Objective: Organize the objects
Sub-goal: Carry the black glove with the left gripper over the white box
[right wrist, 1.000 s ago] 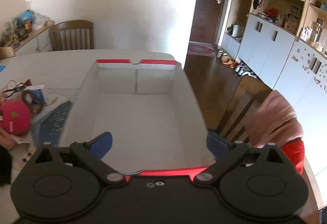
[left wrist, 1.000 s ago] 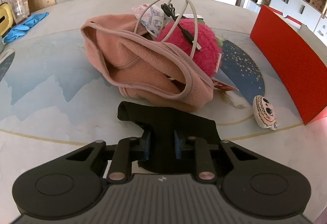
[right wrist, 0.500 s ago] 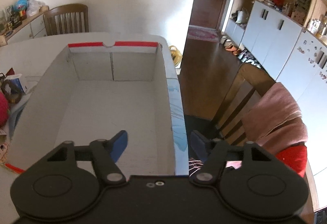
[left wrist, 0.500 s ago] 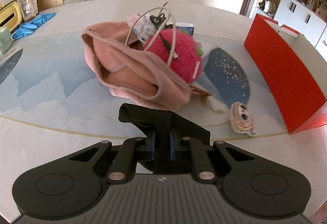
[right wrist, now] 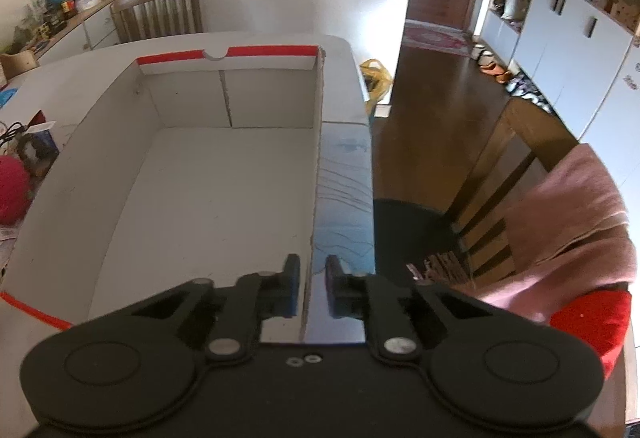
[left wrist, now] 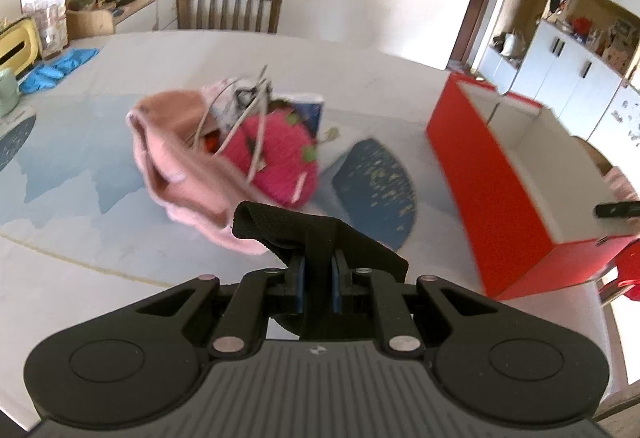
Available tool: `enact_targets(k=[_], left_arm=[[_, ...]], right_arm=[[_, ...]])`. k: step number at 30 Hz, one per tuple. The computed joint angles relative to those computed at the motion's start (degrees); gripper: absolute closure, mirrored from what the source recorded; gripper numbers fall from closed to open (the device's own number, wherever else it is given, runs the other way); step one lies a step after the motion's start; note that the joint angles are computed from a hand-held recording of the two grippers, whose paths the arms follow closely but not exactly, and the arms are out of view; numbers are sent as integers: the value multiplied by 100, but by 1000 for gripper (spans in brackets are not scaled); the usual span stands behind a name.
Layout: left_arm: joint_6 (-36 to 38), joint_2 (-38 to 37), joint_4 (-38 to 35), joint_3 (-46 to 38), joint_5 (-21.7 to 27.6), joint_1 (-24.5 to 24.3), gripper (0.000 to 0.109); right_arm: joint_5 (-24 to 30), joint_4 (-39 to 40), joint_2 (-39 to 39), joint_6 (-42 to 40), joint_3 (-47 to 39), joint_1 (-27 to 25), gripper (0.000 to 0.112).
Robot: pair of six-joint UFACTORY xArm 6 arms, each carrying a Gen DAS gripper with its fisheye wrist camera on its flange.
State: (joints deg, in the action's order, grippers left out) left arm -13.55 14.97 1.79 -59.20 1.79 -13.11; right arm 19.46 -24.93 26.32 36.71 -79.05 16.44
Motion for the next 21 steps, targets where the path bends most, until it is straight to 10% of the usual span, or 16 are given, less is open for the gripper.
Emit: enact_targets(k=[21], left_arm=[[3187, 795, -3098, -2622, 921, -1078, 97]], right_arm=[[-220, 1693, 56, -1712, 16, -111, 107]])
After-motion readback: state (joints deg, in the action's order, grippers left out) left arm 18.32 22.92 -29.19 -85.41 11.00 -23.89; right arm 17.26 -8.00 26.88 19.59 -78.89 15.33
